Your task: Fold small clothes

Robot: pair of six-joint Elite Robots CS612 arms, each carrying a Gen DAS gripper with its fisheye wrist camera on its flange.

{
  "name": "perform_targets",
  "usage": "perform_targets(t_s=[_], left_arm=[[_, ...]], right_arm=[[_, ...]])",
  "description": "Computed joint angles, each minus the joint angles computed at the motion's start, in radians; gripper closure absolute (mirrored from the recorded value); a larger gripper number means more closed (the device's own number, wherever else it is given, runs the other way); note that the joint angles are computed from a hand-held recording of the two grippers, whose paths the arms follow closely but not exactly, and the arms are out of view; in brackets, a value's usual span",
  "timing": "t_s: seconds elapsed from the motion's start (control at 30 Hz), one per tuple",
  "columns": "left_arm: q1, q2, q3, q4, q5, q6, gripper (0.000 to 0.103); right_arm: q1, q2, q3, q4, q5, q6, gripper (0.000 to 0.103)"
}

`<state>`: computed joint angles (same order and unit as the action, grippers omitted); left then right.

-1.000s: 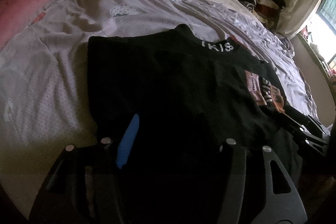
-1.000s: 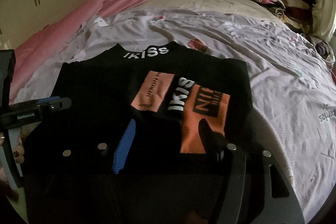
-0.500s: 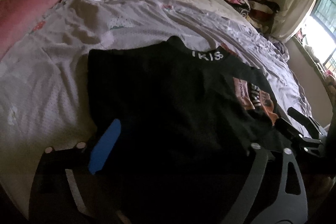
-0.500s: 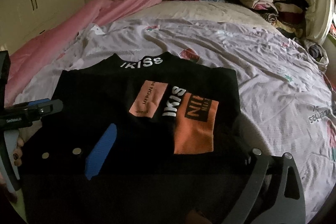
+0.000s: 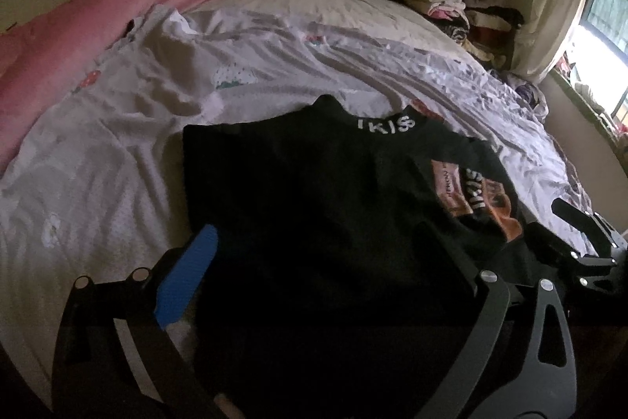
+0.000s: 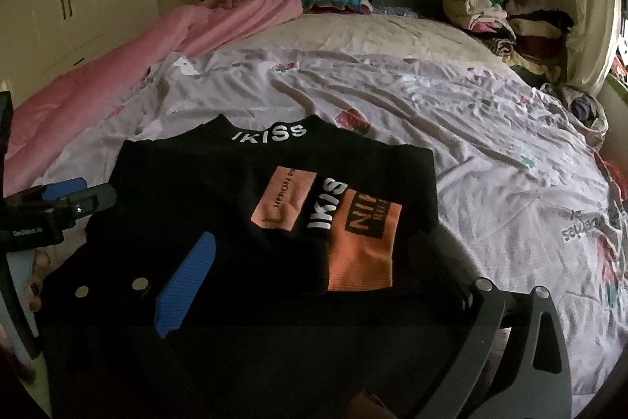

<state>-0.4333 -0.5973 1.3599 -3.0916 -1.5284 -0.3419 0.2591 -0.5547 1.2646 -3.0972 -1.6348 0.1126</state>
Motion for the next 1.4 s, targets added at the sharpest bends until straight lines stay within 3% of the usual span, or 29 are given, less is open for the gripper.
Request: perform_targets(t_s=[0.7,1.4], left_arm=[[-0.034,-0.068,0.112,-0.072,0.083,-0.008,0.01],[-0.068,-0.132,0.223,-0.165,0.108,0.01,0.01]], right_arm=[[-0.011,-0.075,0.128,-0.147,0.009,0.032,0.005],[-0.015,-0.139,0.234,-0.262,-0.004,0.034,0.005]])
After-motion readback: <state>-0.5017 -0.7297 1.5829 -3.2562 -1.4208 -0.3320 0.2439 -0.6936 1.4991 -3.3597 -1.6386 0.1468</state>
